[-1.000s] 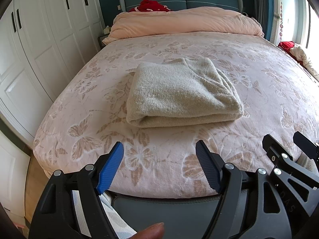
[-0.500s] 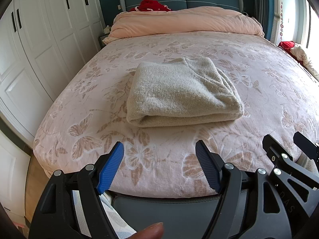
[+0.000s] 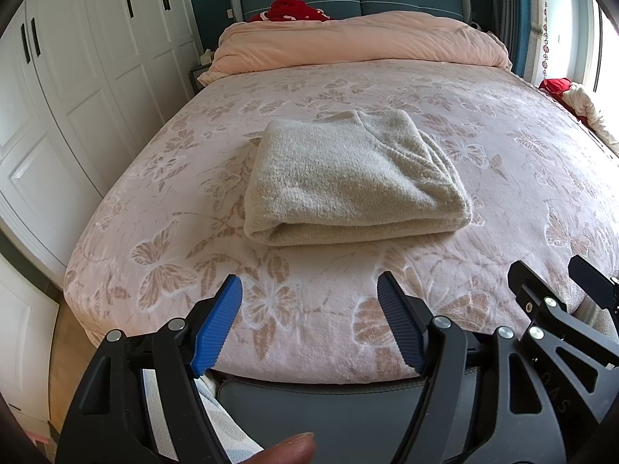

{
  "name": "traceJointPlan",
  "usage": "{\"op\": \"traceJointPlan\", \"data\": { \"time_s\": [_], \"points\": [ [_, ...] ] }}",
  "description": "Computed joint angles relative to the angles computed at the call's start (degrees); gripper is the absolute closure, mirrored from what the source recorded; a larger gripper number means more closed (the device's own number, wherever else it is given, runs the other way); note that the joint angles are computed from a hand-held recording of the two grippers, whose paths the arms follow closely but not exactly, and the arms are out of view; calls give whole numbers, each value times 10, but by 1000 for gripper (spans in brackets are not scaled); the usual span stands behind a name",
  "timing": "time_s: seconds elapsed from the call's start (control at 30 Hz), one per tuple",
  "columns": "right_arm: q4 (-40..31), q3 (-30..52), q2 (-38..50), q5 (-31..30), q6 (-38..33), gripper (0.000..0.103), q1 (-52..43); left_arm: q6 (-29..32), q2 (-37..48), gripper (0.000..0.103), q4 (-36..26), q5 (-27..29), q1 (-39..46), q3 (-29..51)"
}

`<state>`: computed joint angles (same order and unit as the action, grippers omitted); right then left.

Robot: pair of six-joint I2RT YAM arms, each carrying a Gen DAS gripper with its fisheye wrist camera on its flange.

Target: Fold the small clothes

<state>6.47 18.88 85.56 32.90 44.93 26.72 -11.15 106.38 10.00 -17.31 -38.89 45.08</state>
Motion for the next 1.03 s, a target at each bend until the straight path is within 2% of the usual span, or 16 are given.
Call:
{"op": "traceJointPlan", "data": {
  "time_s": [1.03],
  "points": [
    [-4, -25, -26, -11, -17, 35, -15, -3, 23, 37, 26, 7, 8, 1]
  ]
}}
